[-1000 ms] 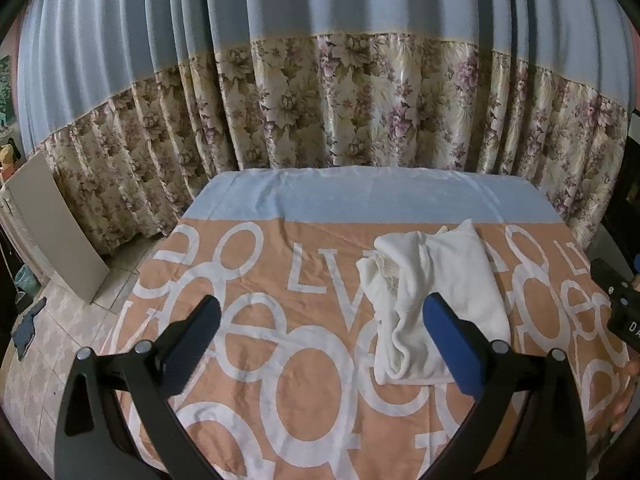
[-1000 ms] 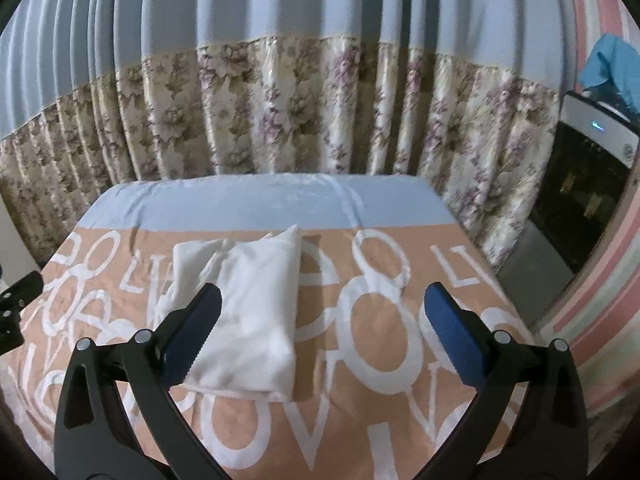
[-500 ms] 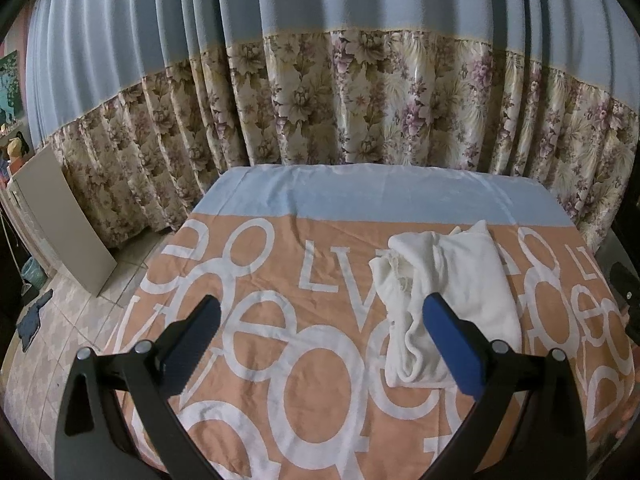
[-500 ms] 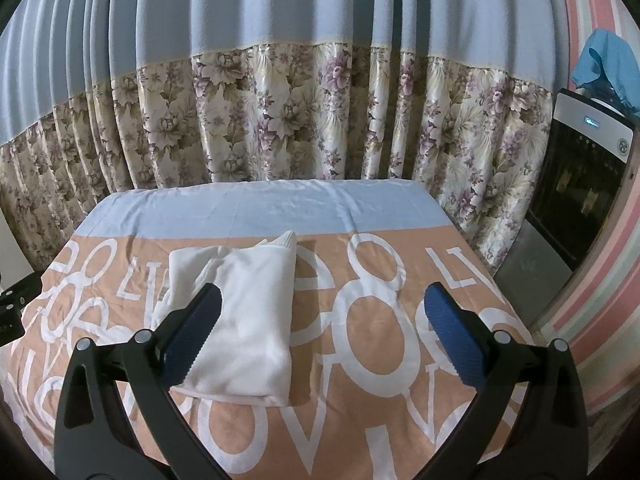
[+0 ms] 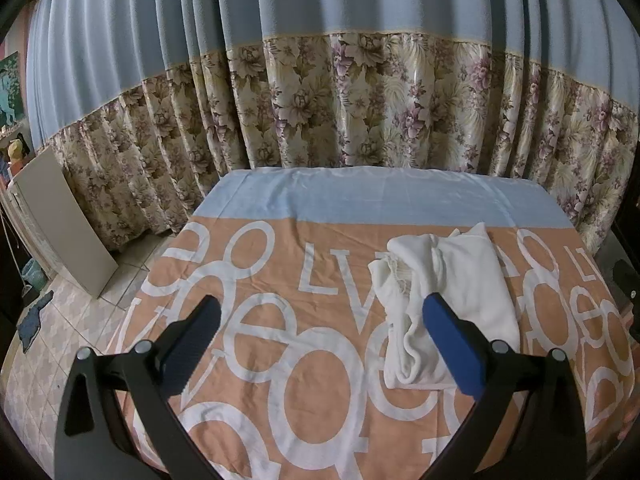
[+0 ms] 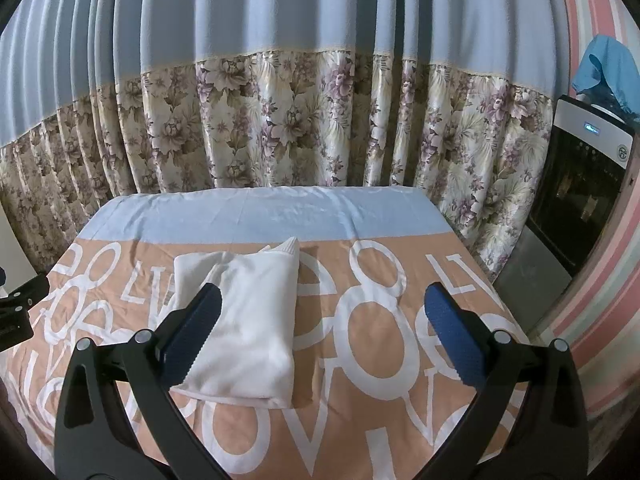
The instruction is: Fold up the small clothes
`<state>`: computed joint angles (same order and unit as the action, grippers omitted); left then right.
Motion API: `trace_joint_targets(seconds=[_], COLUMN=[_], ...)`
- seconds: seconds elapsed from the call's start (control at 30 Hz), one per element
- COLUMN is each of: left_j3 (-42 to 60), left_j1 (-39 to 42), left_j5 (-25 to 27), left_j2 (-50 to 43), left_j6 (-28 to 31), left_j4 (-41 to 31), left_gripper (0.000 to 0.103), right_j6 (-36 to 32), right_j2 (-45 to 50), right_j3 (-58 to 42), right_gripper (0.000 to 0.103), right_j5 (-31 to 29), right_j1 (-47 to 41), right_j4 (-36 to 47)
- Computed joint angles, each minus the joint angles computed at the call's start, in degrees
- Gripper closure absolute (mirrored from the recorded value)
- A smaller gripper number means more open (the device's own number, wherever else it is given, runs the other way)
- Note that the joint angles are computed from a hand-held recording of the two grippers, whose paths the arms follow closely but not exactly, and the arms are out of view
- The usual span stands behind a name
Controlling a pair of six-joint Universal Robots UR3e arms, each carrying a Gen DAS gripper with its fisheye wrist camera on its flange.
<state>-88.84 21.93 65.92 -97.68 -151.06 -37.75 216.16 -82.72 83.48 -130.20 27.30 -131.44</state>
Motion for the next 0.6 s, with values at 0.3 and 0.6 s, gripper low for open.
trace_joint_targets(seconds=[0.3, 0.6], left_j3=[0.04, 0.12], left_j1=[-0.04, -0.08], left_j5=[0.06, 0.22], left_j2=[-0.04, -0.04], left_j6=[0.08, 0.15], left_j4=[0.01, -0.09], left_gripper=[0.002, 0.002], right_j6=[0.27, 0.01], right_j2=[0.00, -0.03], right_j3=[-0.39, -0.41], right_gripper=[0.003, 0.003], right_j5=[-0.07, -0.16], right_j1=[0.20, 0.12], right_j4=[0.49, 0.62])
